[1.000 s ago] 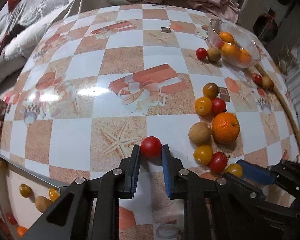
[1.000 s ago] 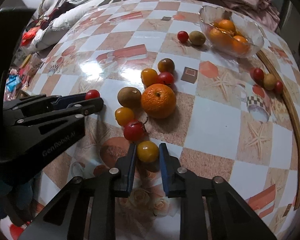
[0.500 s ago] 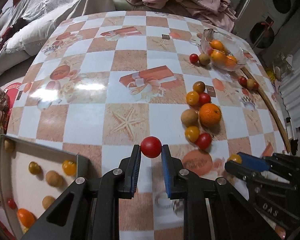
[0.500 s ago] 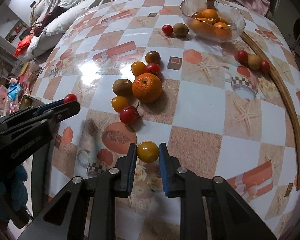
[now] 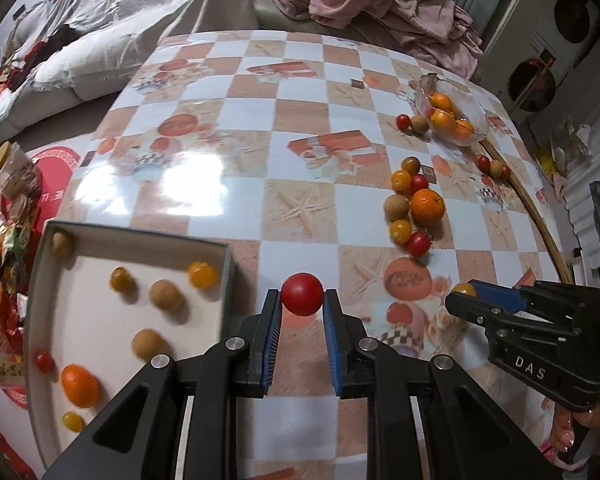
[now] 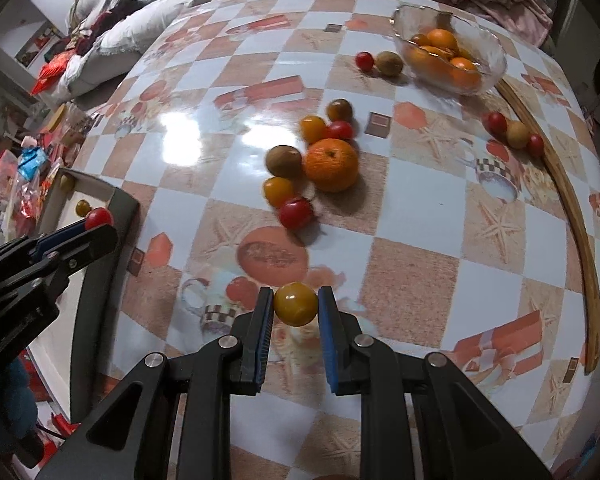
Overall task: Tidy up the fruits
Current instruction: 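Carry both tomatoes into the white tray and open both tools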
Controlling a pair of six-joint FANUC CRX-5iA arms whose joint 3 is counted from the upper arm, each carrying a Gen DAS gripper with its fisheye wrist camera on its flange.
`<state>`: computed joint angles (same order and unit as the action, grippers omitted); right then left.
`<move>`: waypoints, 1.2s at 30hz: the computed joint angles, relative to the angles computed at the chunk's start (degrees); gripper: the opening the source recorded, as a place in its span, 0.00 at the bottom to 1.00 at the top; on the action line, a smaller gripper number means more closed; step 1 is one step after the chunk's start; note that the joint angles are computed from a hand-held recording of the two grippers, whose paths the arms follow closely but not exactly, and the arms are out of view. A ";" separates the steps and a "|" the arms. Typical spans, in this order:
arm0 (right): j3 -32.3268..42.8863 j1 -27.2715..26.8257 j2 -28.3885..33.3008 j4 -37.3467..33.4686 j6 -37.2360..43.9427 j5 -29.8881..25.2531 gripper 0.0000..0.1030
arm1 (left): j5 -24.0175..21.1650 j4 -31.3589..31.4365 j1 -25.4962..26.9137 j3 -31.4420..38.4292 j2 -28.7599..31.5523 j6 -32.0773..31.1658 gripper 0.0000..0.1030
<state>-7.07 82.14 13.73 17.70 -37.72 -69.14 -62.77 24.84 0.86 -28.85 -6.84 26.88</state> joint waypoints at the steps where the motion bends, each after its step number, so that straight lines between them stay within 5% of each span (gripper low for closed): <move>1: 0.58 -0.23 0.38 0.02 0.68 -0.03 0.24 | -0.21 0.00 0.82 0.06 -0.19 -0.25 0.22; 36: 26.66 -9.73 17.34 -1.33 31.29 1.79 0.24 | -1.91 -3.59 21.55 3.09 1.27 0.82 0.22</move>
